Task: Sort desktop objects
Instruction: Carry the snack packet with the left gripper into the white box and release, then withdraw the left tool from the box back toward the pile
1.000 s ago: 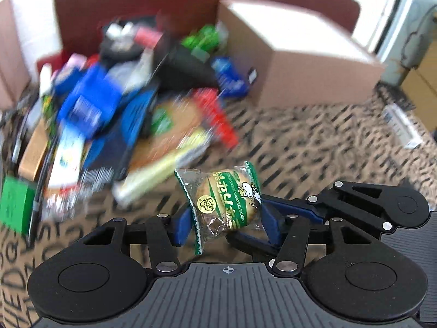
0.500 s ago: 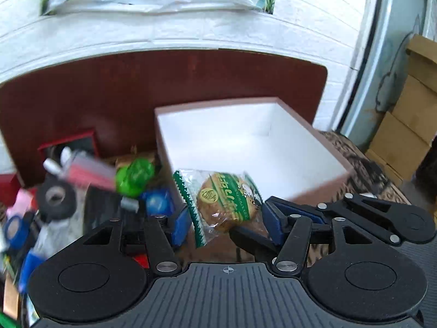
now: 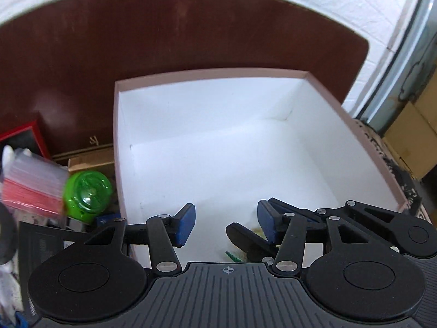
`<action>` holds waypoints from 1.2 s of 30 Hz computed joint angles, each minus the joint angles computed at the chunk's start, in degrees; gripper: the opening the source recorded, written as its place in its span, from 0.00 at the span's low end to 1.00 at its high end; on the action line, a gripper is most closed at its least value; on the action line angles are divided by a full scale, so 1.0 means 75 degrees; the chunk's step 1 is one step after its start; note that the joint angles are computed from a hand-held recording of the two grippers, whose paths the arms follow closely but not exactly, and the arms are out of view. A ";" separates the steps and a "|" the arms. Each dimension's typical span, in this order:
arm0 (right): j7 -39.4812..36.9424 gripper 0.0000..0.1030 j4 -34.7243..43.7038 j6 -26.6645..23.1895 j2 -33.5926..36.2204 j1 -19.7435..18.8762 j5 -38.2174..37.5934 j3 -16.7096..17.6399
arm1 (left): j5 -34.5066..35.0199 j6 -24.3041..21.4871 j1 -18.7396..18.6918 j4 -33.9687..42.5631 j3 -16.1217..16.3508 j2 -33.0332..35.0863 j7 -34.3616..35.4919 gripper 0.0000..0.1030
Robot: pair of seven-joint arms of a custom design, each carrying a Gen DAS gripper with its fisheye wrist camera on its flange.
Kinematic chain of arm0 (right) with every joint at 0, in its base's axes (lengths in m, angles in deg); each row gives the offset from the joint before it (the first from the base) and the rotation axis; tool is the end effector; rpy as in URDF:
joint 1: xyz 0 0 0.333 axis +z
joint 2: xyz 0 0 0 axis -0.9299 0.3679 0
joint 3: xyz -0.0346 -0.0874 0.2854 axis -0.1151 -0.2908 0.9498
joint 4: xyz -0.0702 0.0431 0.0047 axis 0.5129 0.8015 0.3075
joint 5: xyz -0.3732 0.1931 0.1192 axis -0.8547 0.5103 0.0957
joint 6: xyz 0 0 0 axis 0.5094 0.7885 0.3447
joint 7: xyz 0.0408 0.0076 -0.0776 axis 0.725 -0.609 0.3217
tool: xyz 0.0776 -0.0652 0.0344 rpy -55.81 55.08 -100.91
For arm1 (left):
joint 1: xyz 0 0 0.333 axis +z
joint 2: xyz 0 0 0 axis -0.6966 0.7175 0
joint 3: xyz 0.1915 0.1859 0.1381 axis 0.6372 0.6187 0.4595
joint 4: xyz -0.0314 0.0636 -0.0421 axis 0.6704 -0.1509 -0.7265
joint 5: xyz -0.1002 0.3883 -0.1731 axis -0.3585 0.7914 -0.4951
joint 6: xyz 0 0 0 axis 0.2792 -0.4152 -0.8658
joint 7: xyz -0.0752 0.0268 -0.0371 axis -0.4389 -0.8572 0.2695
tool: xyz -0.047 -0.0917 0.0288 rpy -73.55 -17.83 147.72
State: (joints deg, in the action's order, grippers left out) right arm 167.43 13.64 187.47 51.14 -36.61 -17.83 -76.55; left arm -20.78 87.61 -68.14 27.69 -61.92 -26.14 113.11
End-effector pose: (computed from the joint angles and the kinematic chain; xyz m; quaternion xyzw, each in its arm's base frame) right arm 0.6574 0.4632 0.5024 -0.7380 0.4865 -0.2251 0.4099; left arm 0.7172 -0.3900 0.5326 -0.6010 0.7216 -0.3144 0.1386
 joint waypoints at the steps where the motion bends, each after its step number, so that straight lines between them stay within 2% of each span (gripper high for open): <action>1: -0.0137 0.37 0.0101 -0.0034 0.0098 -0.0019 0.0188 0.0007 | 0.0032 0.0077 -0.0007 0.0011 0.0017 0.0052 0.0021 0.62; 2: -0.0298 0.37 0.0231 -0.0097 0.0194 0.0154 0.0465 -0.0226 | 0.0116 0.0146 -0.0044 0.0000 0.0067 0.0069 0.0015 0.68; 3: -0.0503 0.37 0.0293 -0.0109 0.0255 0.0269 0.0750 -0.0392 | 0.0266 0.0237 -0.0112 -0.0036 0.0155 0.0077 -0.0028 0.79; 4: -0.0497 0.40 0.0327 -0.0087 0.0295 0.0215 0.0712 -0.0342 | 0.0362 0.0324 -0.0150 -0.0106 0.0202 0.0051 -0.0074 0.84; 5: -0.0595 0.45 0.0281 0.0050 0.0296 0.0346 0.0914 -0.0542 | 0.0498 0.0513 -0.0210 -0.0314 0.0274 -0.0063 -0.0195 0.89; 6: -0.0505 0.63 0.0206 0.0204 0.0276 0.0287 0.0829 -0.0494 | 0.0656 0.0750 -0.0270 -0.0537 0.0359 -0.0172 -0.0358 0.90; 8: 0.0581 0.72 0.0024 0.0232 0.0130 0.0020 -0.0394 -0.0237 | 0.0902 0.1008 -0.0352 -0.0918 0.0456 -0.0393 -0.0634 0.92; 9: 0.0877 0.78 0.0106 0.0022 0.0138 0.0074 -0.0630 -0.0311 | 0.1084 0.1123 -0.0432 -0.1125 0.0552 -0.0525 -0.0892 0.94; 10: 0.0651 0.85 0.0450 0.0175 0.0409 0.0313 -0.0331 -0.0651 | 0.1231 0.1267 -0.0468 -0.1285 0.0607 -0.0619 -0.1106 0.94; 11: 0.0960 0.89 0.0526 -0.0051 0.0413 0.0415 -0.0567 -0.0795 | 0.1371 0.1494 -0.0488 -0.1545 0.0646 -0.0770 -0.1317 0.96; 12: 0.1314 0.94 0.0336 0.0106 0.0299 0.0445 -0.0789 -0.0862 | 0.1500 0.1637 -0.0510 -0.1726 0.0679 -0.0892 -0.1516 0.97; 14: 0.1341 0.94 -0.0335 0.0514 -0.0107 0.1002 -0.0394 -0.1529 | 0.1864 0.1882 -0.0610 -0.2157 0.0796 -0.1169 -0.2025 0.99; 19: 0.2248 0.98 -0.0906 0.0561 -0.0610 0.1439 -0.1397 -0.1888 | 0.2785 0.2164 -0.0657 -0.2975 0.0825 -0.1865 -0.2906 1.00; 21: 0.2640 0.99 -0.1012 0.0509 -0.0768 0.1371 -0.1941 -0.1743 | 0.3047 0.2079 -0.0642 -0.3080 0.0771 -0.2015 -0.3183 1.00; 25: 0.3335 0.99 -0.1307 0.0640 -0.1063 0.1617 -0.2734 -0.1923 | 0.3765 0.2119 -0.0585 -0.3670 0.0663 -0.2549 -0.3879 1.00; 30: 0.4185 0.99 -0.1633 0.0523 -0.1473 0.1736 -0.3813 -0.1815 | 0.4743 0.1959 -0.0461 -0.4513 0.0398 -0.3342 -0.4776 1.00; 33: 0.5193 0.99 -0.2016 0.0441 -0.1883 0.1958 -0.4951 -0.1852 | 0.5693 0.1824 -0.0421 -0.5191 0.0224 -0.4001 -0.5555 1.00; 35: 0.5843 1.00 -0.2310 0.0370 -0.2193 0.1959 -0.5676 -0.1674 | 0.5931 0.1712 -0.0307 -0.5630 0.0025 -0.4420 -0.5828 1.00; 36: 0.6055 1.00 -0.2445 0.0313 -0.2327 0.2095 -0.5875 -0.1729 | 0.5978 0.1667 -0.0237 -0.5900 -0.0080 -0.4671 -0.5942 1.00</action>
